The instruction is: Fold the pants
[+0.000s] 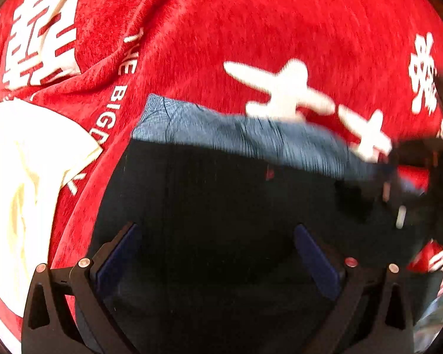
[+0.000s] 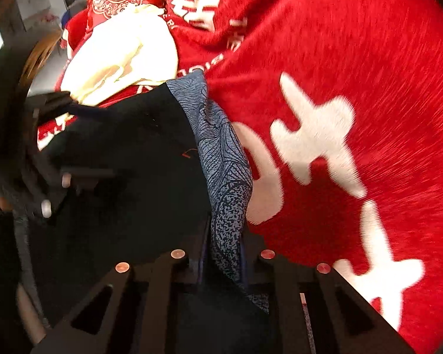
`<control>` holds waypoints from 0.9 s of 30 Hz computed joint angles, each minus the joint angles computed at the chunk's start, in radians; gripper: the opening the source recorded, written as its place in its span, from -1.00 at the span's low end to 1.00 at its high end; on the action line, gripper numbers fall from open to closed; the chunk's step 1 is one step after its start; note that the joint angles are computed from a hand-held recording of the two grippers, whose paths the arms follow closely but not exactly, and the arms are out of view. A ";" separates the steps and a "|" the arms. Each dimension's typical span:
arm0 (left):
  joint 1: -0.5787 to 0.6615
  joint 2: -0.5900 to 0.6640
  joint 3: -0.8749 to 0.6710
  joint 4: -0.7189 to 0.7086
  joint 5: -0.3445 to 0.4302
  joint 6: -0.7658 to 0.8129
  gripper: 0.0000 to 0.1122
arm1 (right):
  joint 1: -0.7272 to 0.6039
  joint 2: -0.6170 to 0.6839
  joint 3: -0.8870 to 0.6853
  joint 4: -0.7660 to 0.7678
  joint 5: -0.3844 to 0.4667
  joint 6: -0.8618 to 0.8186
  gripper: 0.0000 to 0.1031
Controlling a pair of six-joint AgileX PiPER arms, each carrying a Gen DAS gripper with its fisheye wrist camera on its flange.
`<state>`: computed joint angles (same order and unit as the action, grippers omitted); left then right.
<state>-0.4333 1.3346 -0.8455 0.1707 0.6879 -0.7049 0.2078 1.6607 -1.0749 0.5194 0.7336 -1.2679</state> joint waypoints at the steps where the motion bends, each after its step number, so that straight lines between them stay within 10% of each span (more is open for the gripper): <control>1: 0.050 0.014 -0.039 -0.085 -0.002 0.082 0.84 | 0.004 -0.033 0.036 0.001 -0.031 -0.018 -0.64; 5: 0.172 0.135 -0.193 -0.300 0.040 0.256 0.84 | 0.047 -0.106 0.146 0.016 -0.136 -0.045 -0.64; 13: 0.225 0.392 -0.438 -0.361 0.185 0.050 0.84 | 0.056 -0.138 0.228 0.077 -0.248 -0.133 -0.64; 15: 0.208 0.440 -0.484 -0.307 0.223 -0.034 0.53 | 0.058 -0.123 0.220 0.087 -0.250 -0.138 -0.64; 16: 0.195 0.475 -0.521 -0.271 0.270 -0.079 -0.41 | 0.052 -0.119 0.218 0.090 -0.249 -0.144 -0.64; 17: 0.192 0.494 -0.536 -0.268 0.296 -0.084 -0.83 | 0.052 -0.110 0.212 0.094 -0.250 -0.145 -0.64; 27: 0.134 0.195 -0.293 -0.201 0.164 -0.156 -0.87 | 0.010 -0.165 0.205 0.180 -0.192 -0.187 -0.86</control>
